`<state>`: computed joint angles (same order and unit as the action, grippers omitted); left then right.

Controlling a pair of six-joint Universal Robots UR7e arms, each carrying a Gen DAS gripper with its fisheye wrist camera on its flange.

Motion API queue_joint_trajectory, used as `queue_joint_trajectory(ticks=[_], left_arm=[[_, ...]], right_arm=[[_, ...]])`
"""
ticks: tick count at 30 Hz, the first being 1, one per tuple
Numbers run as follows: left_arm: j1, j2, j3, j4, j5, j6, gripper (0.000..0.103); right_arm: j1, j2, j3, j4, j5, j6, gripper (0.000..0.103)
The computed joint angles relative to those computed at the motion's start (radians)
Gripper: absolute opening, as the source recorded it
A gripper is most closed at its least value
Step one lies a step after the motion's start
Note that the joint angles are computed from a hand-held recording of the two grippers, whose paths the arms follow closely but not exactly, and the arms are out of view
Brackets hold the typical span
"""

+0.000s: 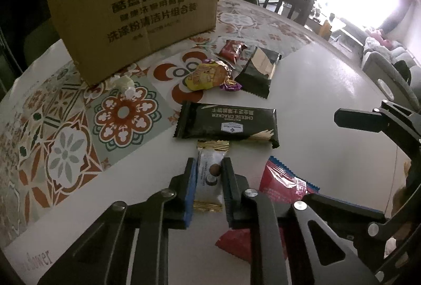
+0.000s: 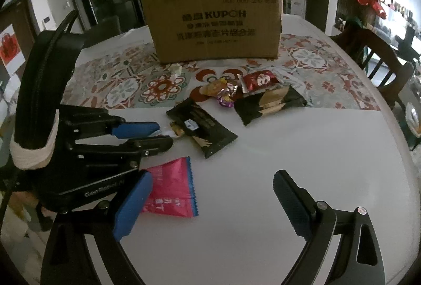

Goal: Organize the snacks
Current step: 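Grasp the small white-gold packet with the left tool while the right tool grasps the pink packet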

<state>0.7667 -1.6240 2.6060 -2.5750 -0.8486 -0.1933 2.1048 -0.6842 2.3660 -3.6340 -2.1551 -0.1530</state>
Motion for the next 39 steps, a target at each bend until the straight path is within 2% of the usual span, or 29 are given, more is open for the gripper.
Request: queue_joint_trajectory(ticks=[5,12,20,27,32,35,39], left_arm=[[-0.064,-0.102,0.036,0.065,0.051,-0.066,0.019],[-0.181,-0.302,0.071,0.343,0.158,-0.314,0.019],[-0.249,-0.478,0.089,0.61,0.155,-0.519,0.019],[-0.244,-0.506,0.108,0.627,0.152,-0.563,0.019],[-0.237,-0.515,0.112,0.619,0.15,-0.565,0.019],[-0.233,-0.52,0.112,0.618,0.145,-0.568,0.019],[-0.235,-0.523,0.114,0.62,0.137,-0.581,0.019]], right_arm=[[0.004,-0.004,0.003,0.007,0.013,-0.002,0.094],[0.015,-0.011,-0.006,0.068,0.058,-0.014,0.094],[0.01,-0.002,-0.026,0.135,0.111,-0.007,0.094],[0.012,0.026,-0.046,0.136,0.084,-0.009,0.094],[0.006,0.032,-0.052,0.155,0.095,-0.002,0.094],[0.014,0.045,-0.06,0.153,0.084,-0.013,0.081],[0.018,0.05,-0.06,0.146,0.085,-0.024,0.069]])
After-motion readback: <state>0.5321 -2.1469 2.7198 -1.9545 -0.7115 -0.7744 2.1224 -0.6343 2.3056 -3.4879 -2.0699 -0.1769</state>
